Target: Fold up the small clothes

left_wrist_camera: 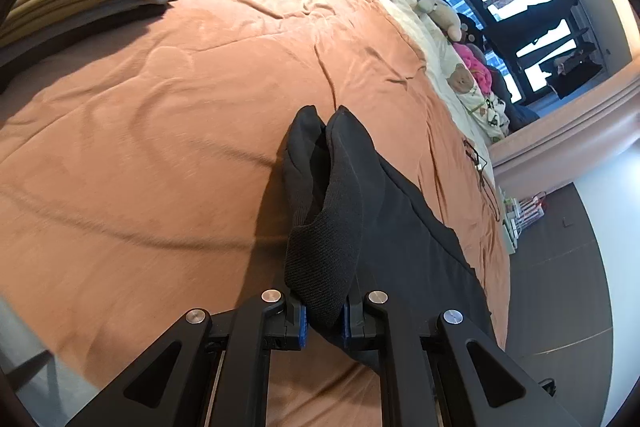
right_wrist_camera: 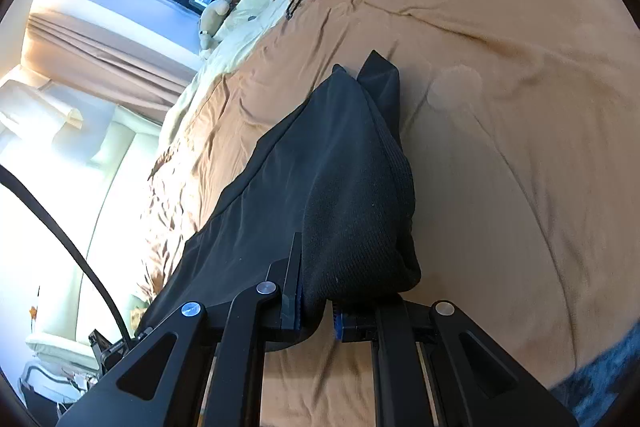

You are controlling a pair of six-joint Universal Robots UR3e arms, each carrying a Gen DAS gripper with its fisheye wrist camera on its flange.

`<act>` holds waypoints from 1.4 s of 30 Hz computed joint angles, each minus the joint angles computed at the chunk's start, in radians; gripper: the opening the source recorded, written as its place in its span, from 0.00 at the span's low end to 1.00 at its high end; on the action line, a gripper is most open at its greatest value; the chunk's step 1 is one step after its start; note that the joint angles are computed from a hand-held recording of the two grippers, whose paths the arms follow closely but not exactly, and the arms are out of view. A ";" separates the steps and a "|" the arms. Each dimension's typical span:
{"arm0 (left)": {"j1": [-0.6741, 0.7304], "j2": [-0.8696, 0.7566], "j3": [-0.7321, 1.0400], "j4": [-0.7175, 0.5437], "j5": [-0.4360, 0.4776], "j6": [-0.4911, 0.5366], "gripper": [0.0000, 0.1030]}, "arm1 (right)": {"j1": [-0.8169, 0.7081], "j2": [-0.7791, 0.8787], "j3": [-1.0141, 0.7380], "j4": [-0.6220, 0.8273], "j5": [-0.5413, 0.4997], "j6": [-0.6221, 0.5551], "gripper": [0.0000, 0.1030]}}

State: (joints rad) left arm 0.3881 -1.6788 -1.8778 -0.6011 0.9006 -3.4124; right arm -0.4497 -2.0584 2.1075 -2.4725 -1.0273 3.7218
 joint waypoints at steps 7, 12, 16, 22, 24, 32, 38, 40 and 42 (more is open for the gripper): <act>0.110 0.176 -0.163 -0.079 -0.063 0.108 0.12 | -0.049 -0.164 0.077 0.103 0.054 -0.031 0.07; 0.205 0.309 -0.294 -0.166 -0.113 0.216 0.12 | -0.103 -0.292 0.116 0.220 0.093 -0.088 0.07; 0.252 0.352 -0.376 -0.199 -0.120 0.278 0.12 | -0.128 -0.380 0.159 0.306 0.109 -0.125 0.07; 0.263 0.296 -0.451 -0.124 -0.105 0.312 0.13 | -0.142 -0.426 0.203 0.355 0.104 -0.154 0.07; 0.277 0.289 -0.459 -0.143 -0.118 0.333 0.14 | -0.155 -0.446 0.204 0.387 0.113 -0.164 0.08; 0.334 0.354 -0.519 -0.218 -0.149 0.407 0.32 | 0.043 -0.465 -0.018 0.555 -0.179 -0.174 0.09; 0.341 0.372 -0.578 -0.208 -0.182 0.433 0.36 | 0.492 -0.201 -0.193 0.388 -0.557 -0.003 0.09; 0.340 0.376 -0.593 -0.187 -0.189 0.428 0.36 | 0.560 -0.123 -0.227 0.337 -0.585 0.022 0.09; 0.346 0.375 -0.598 -0.183 -0.197 0.432 0.36 | 0.614 -0.029 -0.264 0.281 -0.606 0.044 0.09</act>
State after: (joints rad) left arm 0.7339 -1.3041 -2.4761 -0.7842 0.7035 -2.9804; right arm 0.1639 -2.0875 1.8432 -2.1918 -1.6329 3.7654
